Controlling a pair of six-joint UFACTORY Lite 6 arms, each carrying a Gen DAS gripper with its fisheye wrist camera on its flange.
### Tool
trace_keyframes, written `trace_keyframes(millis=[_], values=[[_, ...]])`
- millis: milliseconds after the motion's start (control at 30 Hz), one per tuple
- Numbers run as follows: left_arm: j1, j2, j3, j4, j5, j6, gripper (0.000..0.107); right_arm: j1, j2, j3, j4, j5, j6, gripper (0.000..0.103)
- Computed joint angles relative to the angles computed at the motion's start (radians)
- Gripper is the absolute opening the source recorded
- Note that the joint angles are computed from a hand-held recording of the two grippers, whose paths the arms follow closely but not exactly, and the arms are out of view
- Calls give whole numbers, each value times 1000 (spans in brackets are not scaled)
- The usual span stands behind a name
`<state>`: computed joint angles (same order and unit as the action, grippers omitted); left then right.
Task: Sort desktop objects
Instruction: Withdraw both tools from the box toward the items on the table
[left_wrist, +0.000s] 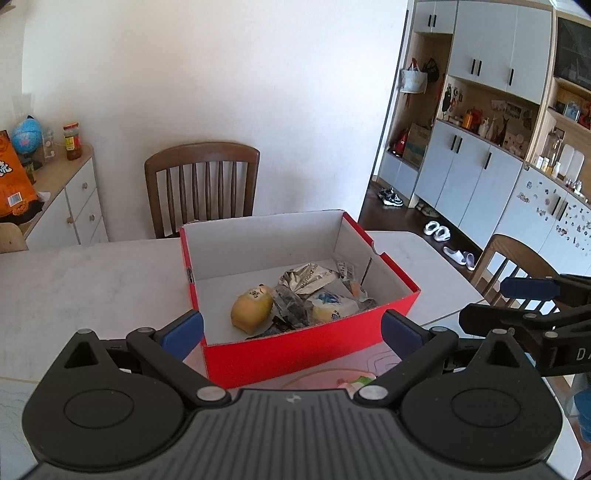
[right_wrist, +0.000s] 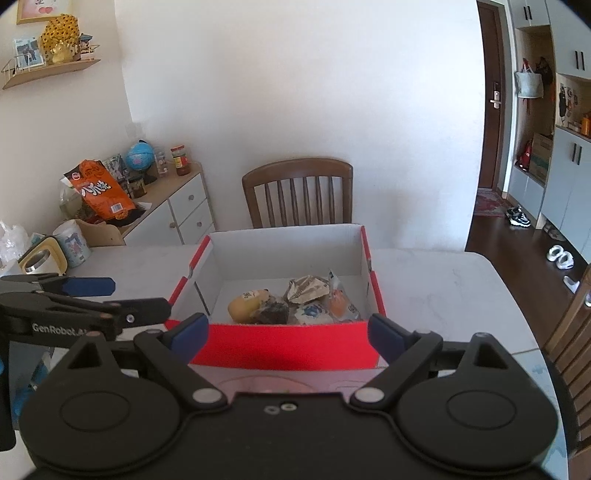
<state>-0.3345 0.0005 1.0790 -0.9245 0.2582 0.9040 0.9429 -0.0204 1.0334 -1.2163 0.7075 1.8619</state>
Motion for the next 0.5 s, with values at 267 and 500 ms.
trace_keyframes(millis=[267,500], values=[[14,-92,-131,-206,-10,235,103,53,-8,-57,-25,59,95,94],[22,-150,-243,-470,-28,515,103,103,12,-92,-38,98,161,94]])
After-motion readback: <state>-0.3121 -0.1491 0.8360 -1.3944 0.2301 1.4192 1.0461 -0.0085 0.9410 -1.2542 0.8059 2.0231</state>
